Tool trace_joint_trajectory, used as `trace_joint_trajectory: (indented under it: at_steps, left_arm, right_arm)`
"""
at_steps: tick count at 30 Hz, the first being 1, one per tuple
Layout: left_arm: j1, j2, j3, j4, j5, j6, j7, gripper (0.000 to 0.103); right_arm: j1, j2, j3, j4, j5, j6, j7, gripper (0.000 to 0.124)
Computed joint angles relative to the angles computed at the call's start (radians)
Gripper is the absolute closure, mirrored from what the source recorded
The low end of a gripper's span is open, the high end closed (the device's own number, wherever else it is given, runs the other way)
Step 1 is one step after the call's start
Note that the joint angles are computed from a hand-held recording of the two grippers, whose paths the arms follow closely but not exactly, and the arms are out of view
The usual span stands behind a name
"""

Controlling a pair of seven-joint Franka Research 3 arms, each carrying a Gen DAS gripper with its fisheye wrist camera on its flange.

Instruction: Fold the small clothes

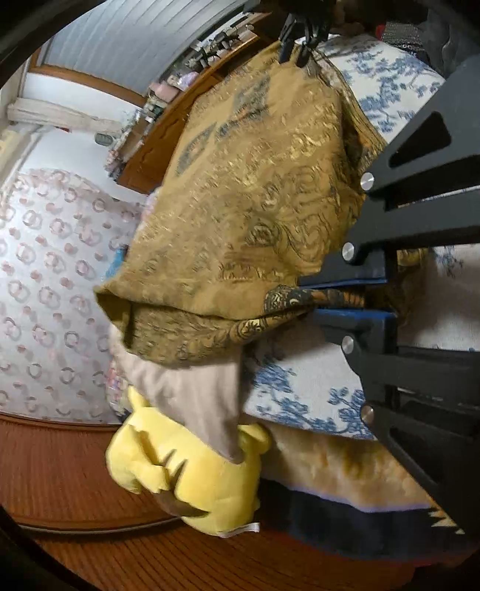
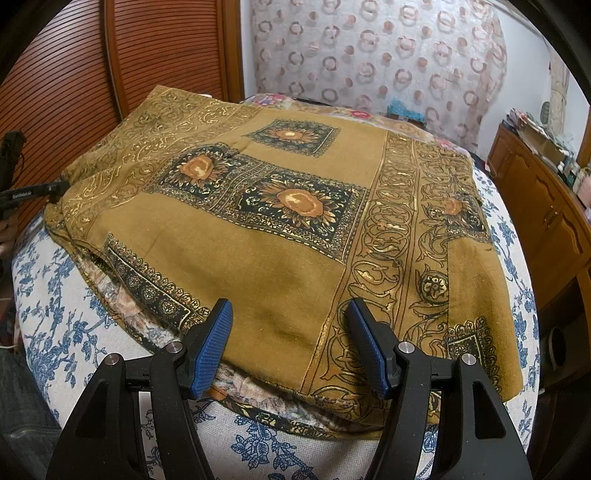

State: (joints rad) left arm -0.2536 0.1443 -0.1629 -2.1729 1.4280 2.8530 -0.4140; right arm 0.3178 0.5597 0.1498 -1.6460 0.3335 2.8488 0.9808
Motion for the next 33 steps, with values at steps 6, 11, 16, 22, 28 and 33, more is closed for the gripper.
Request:
trace_joint_trajectory:
  at_steps: [6,11,16,22,28,33]
  left_arm:
    - [-0.004,-0.042,-0.019,0.045,0.185,0.012,-0.154,0.097]
    - [-0.009,-0.017,-0.035,0.125,0.213,0.008,-0.112,0.097]
    - [-0.03,0.041,-0.035,0.23,0.196,0.024,-0.026,0.097]
    - [-0.078,0.133,-0.019,0.374,0.123,0.049,0.119,0.097]
    - [-0.126,0.234,0.012,0.522,0.0,0.095,0.297,0.097]
    - [-0.139,0.326,-0.002,0.646,-0.192,0.106,0.537,0.098]
  right_arm:
    - [-0.001,-0.001,0.0,-0.001,0.001,0.0,-0.002,0.058]
    - [-0.001,-0.001,0.001,-0.002,0.003,0.0,-0.003,0.058]
    - [-0.003,-0.002,0.001,-0.002,0.005,-0.001,-0.005,0.058]
    - [-0.003,-0.002,0.002,-0.002,0.006,-0.001,-0.006,0.058]
    - [-0.006,-0.01,0.005,-0.018,0.023,0.03,0.001,0.058]
    - [-0.019,-0.056,0.001,-0.081,0.051,0.112,0.023,0.059]
